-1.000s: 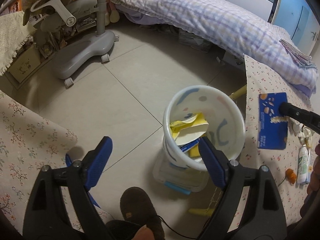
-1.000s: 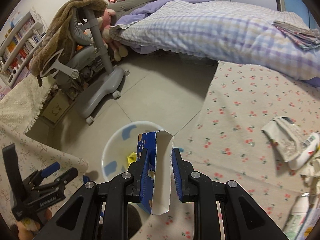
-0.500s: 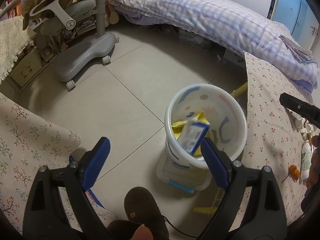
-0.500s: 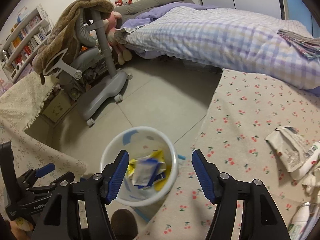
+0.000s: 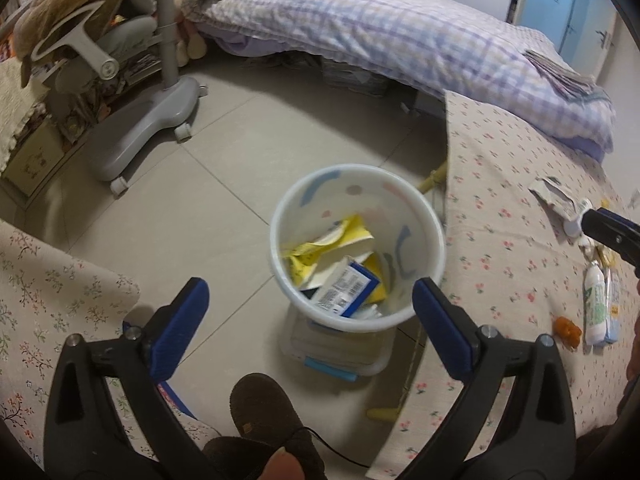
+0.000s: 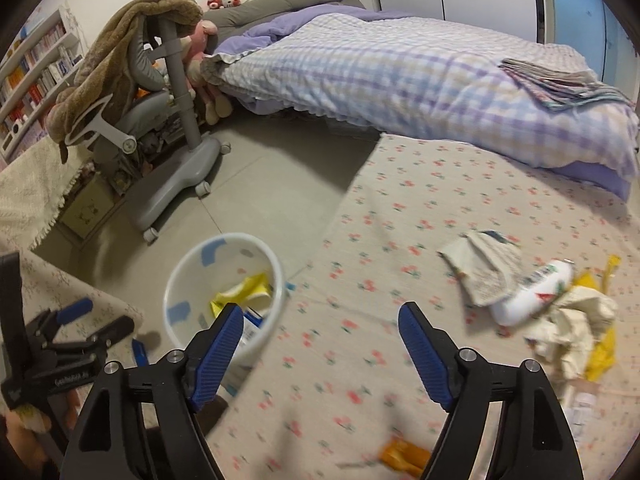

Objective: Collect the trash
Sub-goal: 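Move the right tool back to the table and grasp the milk carton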

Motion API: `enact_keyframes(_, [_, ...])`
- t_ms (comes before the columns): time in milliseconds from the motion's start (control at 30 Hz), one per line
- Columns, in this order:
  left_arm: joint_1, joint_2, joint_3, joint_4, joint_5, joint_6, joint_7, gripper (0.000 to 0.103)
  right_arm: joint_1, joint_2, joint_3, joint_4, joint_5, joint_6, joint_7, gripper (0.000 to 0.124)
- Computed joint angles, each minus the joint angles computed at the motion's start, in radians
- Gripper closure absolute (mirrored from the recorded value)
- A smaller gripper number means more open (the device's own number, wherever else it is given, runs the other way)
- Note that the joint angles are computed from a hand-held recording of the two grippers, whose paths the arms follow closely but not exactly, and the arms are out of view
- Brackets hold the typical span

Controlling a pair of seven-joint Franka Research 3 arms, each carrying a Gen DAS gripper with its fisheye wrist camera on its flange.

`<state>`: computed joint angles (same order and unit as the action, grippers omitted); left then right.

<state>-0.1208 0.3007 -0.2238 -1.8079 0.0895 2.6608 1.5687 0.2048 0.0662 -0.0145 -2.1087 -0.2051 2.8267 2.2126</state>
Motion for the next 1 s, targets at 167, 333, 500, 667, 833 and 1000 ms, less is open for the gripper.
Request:
enact_keyframes(167, [-0.011, -0.001, -0.018, 0.003, -0.014, -0.028, 0.025, 0.002, -0.033, -0.099, 0.001, -0.1, -0.065, -0.041, 0.024, 0.04])
enact_keyframes(333, [-0.021, -0.001, -0.032, 0.01, -0.042, -0.06, 0.045, 0.002, -0.1, -0.181, 0.024, -0.179, -0.085, -0.132, 0.056, 0.039])
enact_keyframes(500, [-0.033, 0.001, -0.047, 0.021, -0.081, -0.096, 0.072, 0.002, -0.158, -0.24, 0.044, -0.236, -0.109, -0.214, 0.097, 0.039])
enact_keyframes(667, [-0.053, 0.003, -0.052, 0.026, -0.093, -0.117, 0.084, 0.002, -0.183, -0.264, 0.036, -0.276, -0.043, -0.265, 0.075, 0.039])
enact_keyframes(833, [-0.067, 0.003, -0.059, 0.032, -0.107, -0.133, 0.093, 0.002, -0.217, -0.273, 0.047, -0.293, -0.067, -0.291, 0.106, 0.039])
enact_keyframes(1000, [-0.082, 0.005, -0.064, 0.037, -0.114, -0.142, 0.095, 0.002, -0.237, -0.282, 0.038, -0.31, -0.065, -0.302, 0.126, 0.039])
